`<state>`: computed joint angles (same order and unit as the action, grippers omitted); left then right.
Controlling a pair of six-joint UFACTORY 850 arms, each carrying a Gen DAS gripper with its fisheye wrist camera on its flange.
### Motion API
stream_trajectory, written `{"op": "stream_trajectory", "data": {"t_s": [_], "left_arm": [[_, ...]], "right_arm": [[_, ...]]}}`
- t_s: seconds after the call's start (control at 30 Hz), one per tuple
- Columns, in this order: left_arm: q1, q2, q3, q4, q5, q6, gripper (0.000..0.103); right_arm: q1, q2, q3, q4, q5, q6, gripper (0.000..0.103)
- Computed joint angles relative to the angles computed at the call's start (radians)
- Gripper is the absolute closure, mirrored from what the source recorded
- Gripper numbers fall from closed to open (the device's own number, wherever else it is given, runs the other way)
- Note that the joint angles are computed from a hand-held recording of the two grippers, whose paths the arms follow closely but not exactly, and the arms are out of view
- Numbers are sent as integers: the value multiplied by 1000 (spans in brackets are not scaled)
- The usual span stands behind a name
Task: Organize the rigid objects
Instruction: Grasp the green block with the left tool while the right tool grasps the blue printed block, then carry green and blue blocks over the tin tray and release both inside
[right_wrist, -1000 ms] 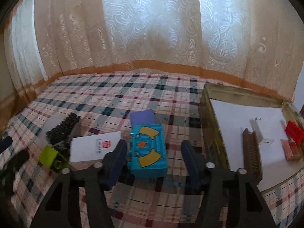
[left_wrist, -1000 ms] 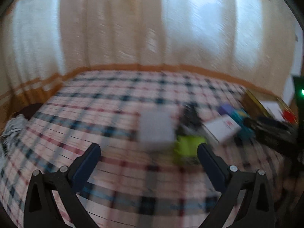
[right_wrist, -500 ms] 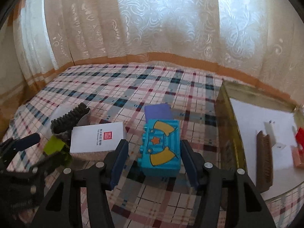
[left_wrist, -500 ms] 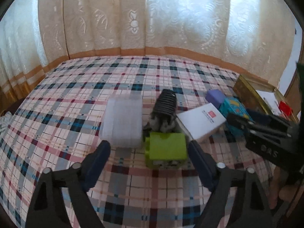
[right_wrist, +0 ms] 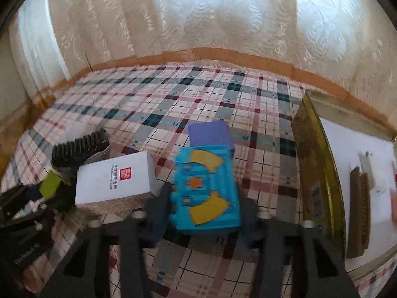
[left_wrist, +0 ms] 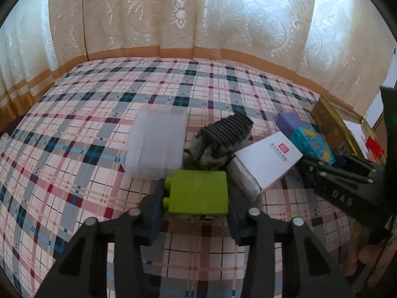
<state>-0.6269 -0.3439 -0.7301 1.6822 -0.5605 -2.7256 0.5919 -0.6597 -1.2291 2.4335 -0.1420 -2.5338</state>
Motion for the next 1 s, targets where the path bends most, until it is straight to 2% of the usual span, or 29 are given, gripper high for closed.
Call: {"op": "stream_trajectory", "data": {"t_s": [0.07, 0.13, 0.23, 0.33, 0.5, 0.6, 1.0], "left_arm": [[-2, 7, 9, 4, -8, -22, 61], [-15, 19, 27, 30, -38, -78, 61], [-50, 35, 48, 33, -109, -135, 61], [-104, 43, 60, -16, -229, -156, 61], [-147, 44, 63, -76, -334, -189, 61], [-165, 28, 38, -138, -386, -147, 61], [-210, -32, -92, -264, -518, 58, 61]], "right_arm": [[1, 4, 7, 2, -12, -20, 58], [-8, 13, 19, -81, -40, 60, 58], [-26, 47, 70, -5, -139, -25, 58], [-37, 93, 142, 86, -259, -153, 58], [-69, 141, 210, -9, -442, -75, 58], [-71, 163, 242, 34, -498, -115, 58], [-89, 193, 287, 119, -562, -183, 58]]}}
